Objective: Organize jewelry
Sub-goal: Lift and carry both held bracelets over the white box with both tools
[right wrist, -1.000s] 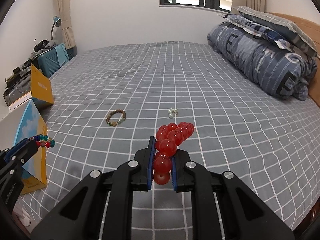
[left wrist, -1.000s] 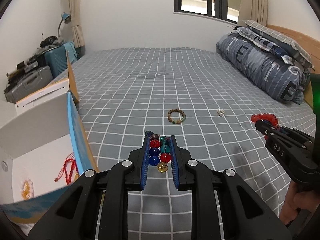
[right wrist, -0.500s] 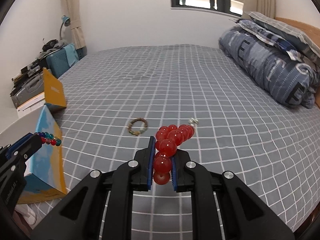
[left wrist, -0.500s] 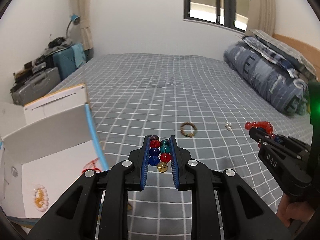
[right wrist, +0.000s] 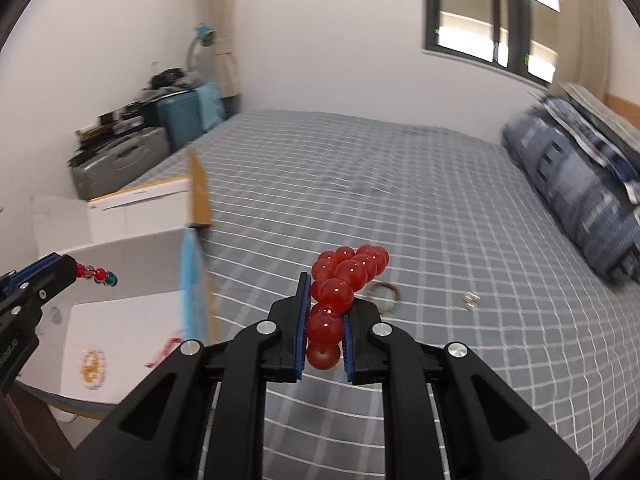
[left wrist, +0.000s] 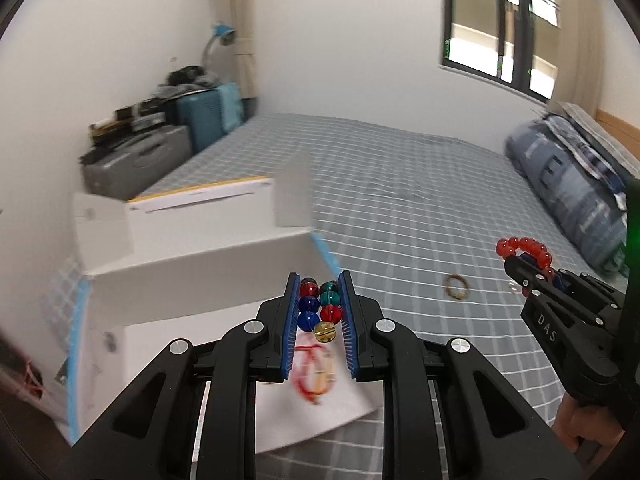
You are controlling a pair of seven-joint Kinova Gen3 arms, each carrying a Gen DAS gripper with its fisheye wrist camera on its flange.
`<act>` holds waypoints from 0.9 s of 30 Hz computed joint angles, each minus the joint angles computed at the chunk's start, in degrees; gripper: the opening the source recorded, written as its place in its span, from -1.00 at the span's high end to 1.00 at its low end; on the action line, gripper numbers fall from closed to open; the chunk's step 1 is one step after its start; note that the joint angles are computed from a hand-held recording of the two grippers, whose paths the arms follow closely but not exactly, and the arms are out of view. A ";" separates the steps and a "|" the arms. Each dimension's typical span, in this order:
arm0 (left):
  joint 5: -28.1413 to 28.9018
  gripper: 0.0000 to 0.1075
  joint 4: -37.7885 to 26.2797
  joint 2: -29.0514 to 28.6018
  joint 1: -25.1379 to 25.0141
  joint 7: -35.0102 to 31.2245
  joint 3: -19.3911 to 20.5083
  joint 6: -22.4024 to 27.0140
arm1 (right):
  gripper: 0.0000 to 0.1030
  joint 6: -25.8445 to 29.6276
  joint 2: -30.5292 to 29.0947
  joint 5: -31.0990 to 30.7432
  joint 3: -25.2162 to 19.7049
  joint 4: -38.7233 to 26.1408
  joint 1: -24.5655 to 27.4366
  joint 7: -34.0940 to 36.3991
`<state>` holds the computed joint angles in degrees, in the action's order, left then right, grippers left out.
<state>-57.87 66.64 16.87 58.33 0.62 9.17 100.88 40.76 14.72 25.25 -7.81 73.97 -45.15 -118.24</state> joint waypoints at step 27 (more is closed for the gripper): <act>24.06 0.64 31.08 -19.28 -20.78 15.41 9.25 -6.25 | 0.75 33.83 27.21 -13.70 2.73 -40.25 -14.14 17.75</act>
